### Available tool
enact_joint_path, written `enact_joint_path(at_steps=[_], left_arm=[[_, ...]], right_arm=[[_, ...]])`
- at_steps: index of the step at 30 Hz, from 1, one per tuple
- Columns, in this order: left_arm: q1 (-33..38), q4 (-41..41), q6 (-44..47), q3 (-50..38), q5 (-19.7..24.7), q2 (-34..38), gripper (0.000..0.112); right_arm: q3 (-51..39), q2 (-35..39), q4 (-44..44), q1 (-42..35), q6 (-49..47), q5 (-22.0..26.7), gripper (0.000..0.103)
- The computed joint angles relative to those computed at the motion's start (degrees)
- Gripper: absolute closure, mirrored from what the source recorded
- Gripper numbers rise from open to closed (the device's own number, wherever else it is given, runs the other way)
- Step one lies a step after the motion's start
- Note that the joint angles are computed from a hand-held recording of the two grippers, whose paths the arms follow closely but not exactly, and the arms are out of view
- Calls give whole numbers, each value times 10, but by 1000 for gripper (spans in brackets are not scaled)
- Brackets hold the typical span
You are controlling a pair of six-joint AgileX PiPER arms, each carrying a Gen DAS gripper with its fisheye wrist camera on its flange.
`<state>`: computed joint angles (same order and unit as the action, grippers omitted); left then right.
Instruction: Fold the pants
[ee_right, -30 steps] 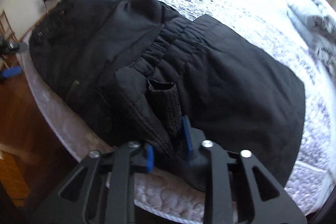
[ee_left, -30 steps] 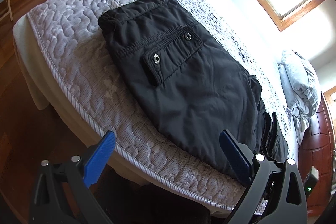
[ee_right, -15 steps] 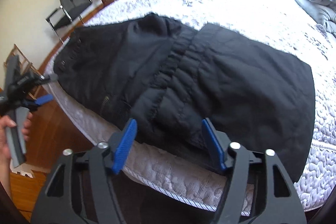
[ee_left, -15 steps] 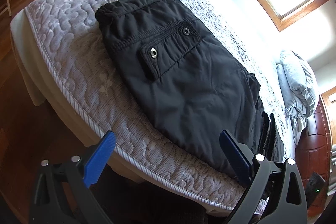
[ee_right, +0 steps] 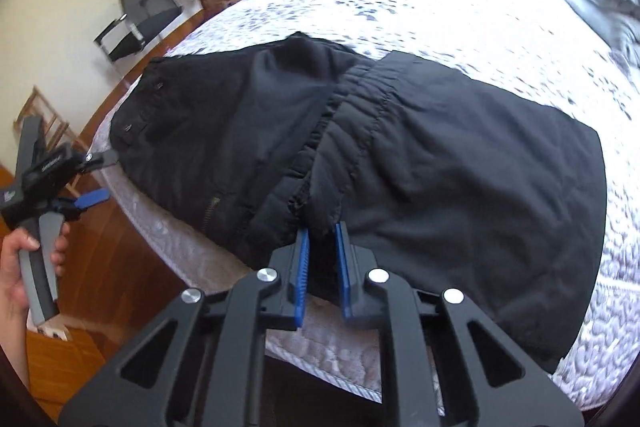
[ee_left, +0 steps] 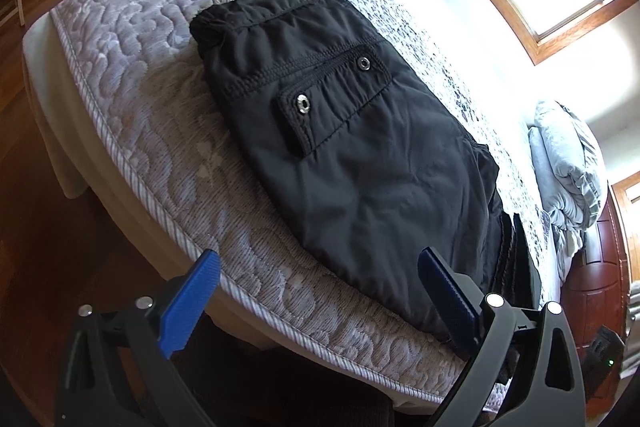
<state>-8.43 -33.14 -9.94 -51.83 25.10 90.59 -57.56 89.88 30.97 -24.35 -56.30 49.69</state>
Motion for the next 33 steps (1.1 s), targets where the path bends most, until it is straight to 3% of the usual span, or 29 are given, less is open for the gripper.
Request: enact_joint_path(at_steps=[4,6,8,10,16,20,24,29,33], left_arm=[[-5,2,-5,-13,4,3,13],[-10,11,-13,-21,6,6,13],[-9,14,-14,-27,8,10,13],[-2,-3,-3,-31,11,18,13],[24,-81,44,-17,4,30,13],[55,-180,135,-4,0,36,13],[91,-277,223,0,5,46,13],[148,-475,402,4,32,72,13],[173,-517,437,-16,44,94,13]], right_arm=[[16,26,-32,23,18,-38,91],[13,29,-24,17,15,-28,88],[4,30,-14,5,6,-6,77],[-7,29,10,-18,-16,33,59],[-64,26,71,-117,-43,135,60],[-133,62,96,-201,-28,190,60],[-191,101,91,-260,-3,188,58],[-241,144,83,-313,21,184,58],[-249,160,77,-331,25,172,58]])
